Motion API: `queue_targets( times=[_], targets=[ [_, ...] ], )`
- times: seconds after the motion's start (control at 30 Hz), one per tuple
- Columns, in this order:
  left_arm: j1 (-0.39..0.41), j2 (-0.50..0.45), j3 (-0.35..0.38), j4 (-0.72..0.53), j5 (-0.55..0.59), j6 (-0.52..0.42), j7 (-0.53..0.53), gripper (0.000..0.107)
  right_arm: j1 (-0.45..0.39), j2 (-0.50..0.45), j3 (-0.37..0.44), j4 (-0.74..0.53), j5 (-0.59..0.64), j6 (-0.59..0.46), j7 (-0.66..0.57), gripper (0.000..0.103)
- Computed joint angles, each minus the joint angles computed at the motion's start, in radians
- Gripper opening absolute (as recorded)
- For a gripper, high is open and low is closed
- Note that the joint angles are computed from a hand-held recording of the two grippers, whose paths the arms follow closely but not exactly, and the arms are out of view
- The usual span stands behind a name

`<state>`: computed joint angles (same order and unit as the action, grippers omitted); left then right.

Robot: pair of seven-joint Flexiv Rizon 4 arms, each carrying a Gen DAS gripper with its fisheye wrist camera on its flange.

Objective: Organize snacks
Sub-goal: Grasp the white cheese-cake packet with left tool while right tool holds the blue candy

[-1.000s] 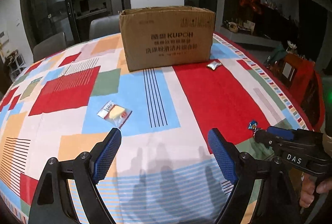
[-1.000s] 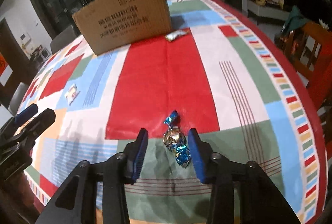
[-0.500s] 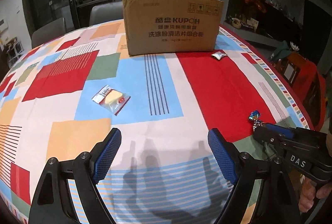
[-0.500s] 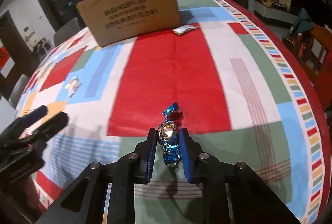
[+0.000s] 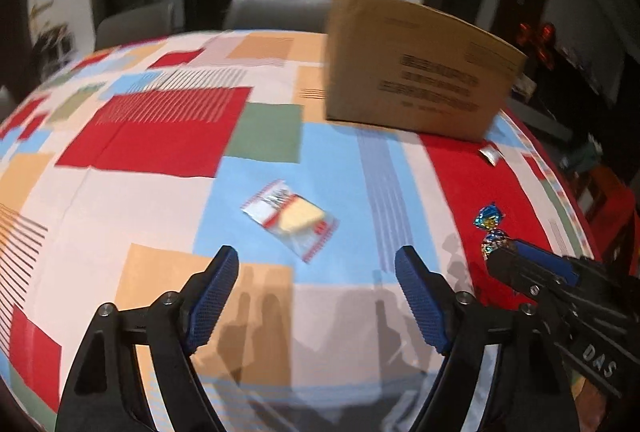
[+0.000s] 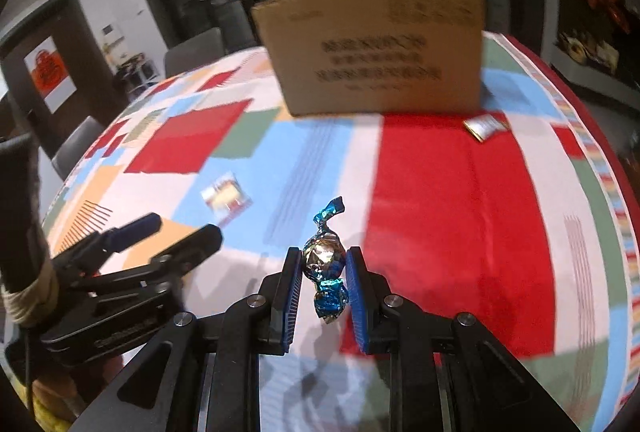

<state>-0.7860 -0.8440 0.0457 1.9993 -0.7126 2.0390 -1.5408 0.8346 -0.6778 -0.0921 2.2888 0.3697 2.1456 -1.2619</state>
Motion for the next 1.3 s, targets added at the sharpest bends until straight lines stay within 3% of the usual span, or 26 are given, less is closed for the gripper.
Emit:
queue_targets(
  times=[0.17,0.33,0.5,0.6,0.7,0.77,0.93,1.03,1.17,1.2,1.23,1.3],
  targets=[
    [0.001,-0.037,0.025,-0.060,-0.057,-0.053,-0.037,0.074,-0.023,-0.025,0.002,-0.071,-0.042,-0.012,-0.010,0.024],
    [-0.083,-0.086,0.127,-0.128,-0.148,-0.138,-0.095,0.069,-0.100,-0.050,0.054,-0.112,-0.105,-0.023,0.024,0.024],
    [-0.211,-0.147,0.303,-0.198,-0.196,-0.277,-0.172,0.069,-0.143,-0.068,0.079,-0.122,-0.147,-0.020,0.051,0.024],
    [-0.311,-0.206,0.456,-0.239,-0.198,-0.394,-0.249,0.069,-0.157,-0.077,0.084,-0.124,-0.160,-0.017,0.067,0.024],
    [-0.365,-0.242,0.548,-0.254,-0.157,-0.453,-0.306,0.056,-0.168,-0.082,0.088,-0.124,-0.169,-0.014,0.080,0.024],
    [-0.342,-0.225,0.517,-0.239,-0.132,-0.418,-0.309,0.046,-0.163,-0.082,0.081,-0.122,-0.168,-0.013,0.083,0.024],
    [-0.182,-0.136,0.321,-0.178,-0.017,-0.279,-0.278,0.039,-0.146,-0.079,0.067,-0.120,-0.165,-0.018,0.081,0.024],
    [-0.132,-0.109,0.269,-0.154,0.052,-0.241,-0.293,0.038,-0.135,-0.074,0.060,-0.119,-0.161,-0.022,0.078,0.024],
    [-0.118,-0.081,0.258,-0.123,0.120,-0.213,-0.305,0.037,-0.134,-0.064,0.065,-0.112,-0.161,-0.016,0.077,0.024],
    [-0.120,-0.073,0.258,-0.116,0.126,-0.208,-0.305,0.031,-0.138,-0.061,0.068,-0.109,-0.162,-0.014,0.078,0.024],
    [-0.118,-0.063,0.255,-0.107,0.134,-0.205,-0.300,0.002,-0.144,-0.056,0.076,-0.104,-0.165,-0.008,0.079,0.024],
    [-0.072,-0.026,0.205,-0.085,0.173,-0.202,-0.283,0.003,-0.147,-0.048,0.081,-0.094,-0.160,0.000,0.082,0.024]
  ],
)
